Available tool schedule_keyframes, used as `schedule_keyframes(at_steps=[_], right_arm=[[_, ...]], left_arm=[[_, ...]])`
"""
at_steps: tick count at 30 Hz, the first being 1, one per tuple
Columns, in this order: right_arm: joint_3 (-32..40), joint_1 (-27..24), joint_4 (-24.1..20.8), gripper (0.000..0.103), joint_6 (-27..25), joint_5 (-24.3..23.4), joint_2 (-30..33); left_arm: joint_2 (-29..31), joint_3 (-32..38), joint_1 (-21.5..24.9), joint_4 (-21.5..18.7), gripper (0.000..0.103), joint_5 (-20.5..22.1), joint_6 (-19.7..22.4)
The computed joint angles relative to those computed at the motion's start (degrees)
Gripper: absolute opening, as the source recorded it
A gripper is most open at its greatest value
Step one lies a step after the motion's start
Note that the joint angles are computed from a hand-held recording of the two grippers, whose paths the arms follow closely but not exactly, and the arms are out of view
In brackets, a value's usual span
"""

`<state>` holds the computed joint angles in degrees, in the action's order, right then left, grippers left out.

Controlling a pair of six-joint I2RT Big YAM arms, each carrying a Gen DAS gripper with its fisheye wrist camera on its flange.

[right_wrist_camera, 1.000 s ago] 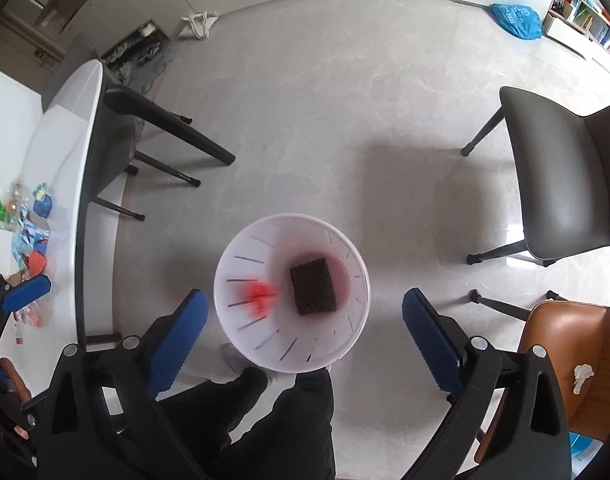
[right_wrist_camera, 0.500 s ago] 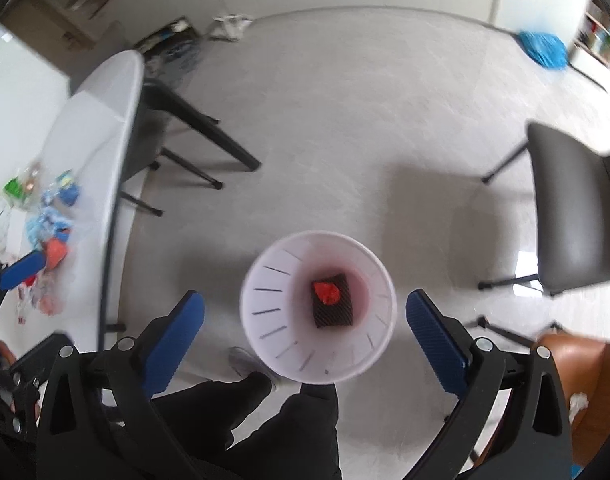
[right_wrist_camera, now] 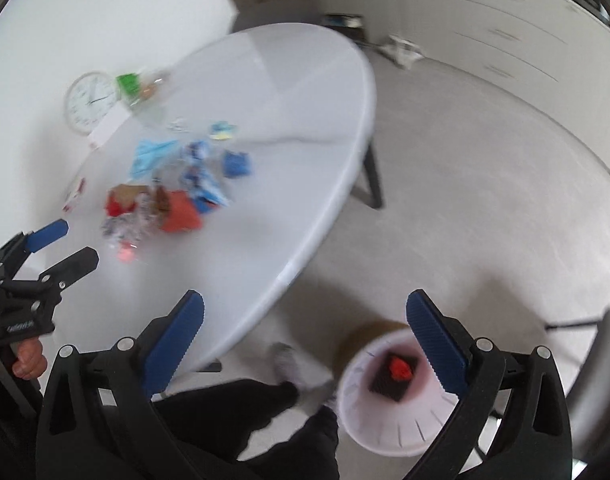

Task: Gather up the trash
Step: 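Grasp brown cardboard with the left gripper while the right gripper grasps the blue bird-print box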

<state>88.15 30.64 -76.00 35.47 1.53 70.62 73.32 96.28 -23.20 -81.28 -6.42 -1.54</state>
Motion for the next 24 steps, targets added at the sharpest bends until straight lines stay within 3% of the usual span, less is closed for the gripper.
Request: schedule_keyframes(at_steps=[3,8,13,21,24], right_arm=[[4.08,1.28,0.76,0.100,0.11,-0.60,4.44],[10.92,4.08,0.95,0.100,2.25,-0.61,11.32],[16.28,5.95,-1.33,0.100,4.93,0.11,16.19],[20.40,7.25,-4.84,0.100,8.52,0.20,20.54],[21.16,7.40,-5.91,0.100,8.62,0.62,21.55]], left_arm=[[-0.10,-0.74,6.26,1.00,0.095,-0.46,2.66],[3.69,0.12,14.96,3.31,0.095,2.04,11.07],[9.27,2.07,18.23,4.42,0.095,5.73,15.74],[19.06,7.59,19.33,1.83,0.095,7.93,10.57],[21.24,8.73,20.17,1.30,0.086,9.34,8.56]])
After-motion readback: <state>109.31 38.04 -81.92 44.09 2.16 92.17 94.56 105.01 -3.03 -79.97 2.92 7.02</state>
